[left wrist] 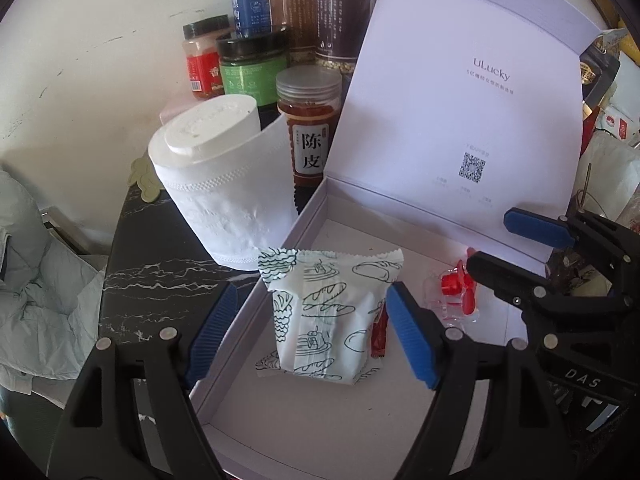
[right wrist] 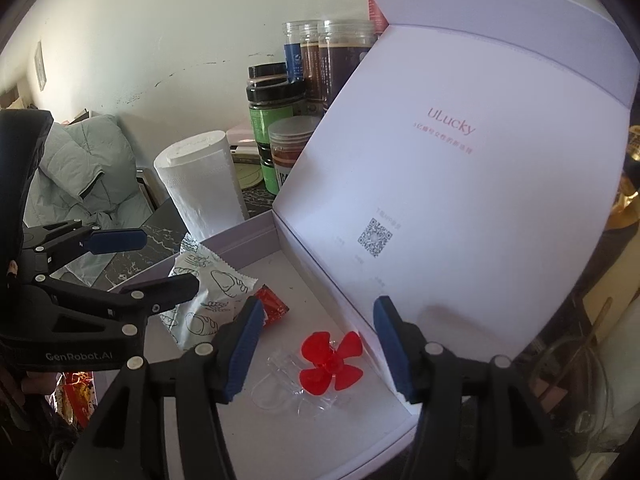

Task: Organize objects
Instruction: 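Open both tools to release the bag and propeller inside the box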

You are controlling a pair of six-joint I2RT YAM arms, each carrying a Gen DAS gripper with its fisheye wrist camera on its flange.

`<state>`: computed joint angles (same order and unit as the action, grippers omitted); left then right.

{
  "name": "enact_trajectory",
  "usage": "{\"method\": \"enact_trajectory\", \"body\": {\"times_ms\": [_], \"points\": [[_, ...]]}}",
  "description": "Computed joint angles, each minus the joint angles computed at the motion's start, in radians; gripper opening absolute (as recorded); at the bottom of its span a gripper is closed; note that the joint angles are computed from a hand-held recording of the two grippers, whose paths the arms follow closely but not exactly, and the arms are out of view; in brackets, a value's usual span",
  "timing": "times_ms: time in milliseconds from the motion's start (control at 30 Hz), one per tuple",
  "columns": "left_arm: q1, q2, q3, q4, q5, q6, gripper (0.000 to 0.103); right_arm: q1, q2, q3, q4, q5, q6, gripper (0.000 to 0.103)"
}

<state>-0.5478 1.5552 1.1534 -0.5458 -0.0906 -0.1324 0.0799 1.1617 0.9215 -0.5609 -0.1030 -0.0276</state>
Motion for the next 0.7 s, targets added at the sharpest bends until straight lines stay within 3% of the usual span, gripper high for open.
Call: {"method": "enact_trajectory", "body": {"times_ms": [200, 333, 700], "points": [[-0.011, -0.097, -0.044, -0.001, -0.035, -0.030, 0.080, 0.013, -0.051, 0.010, -0.017, 0.015, 0.013, 0.065], [0.000, -0.143, -0.046, -0.013, -0.048, -0.018, 0.088, 0.022, -0.083, 0.020, -0.038, 0.036, 0.020, 0.069], [-0.014, -0.245, -0.038, -0.066, -0.083, -0.041, 0.090, 0.070, -0.163, 0.047, -0.098, 0.106, 0.045, 0.075]]}}
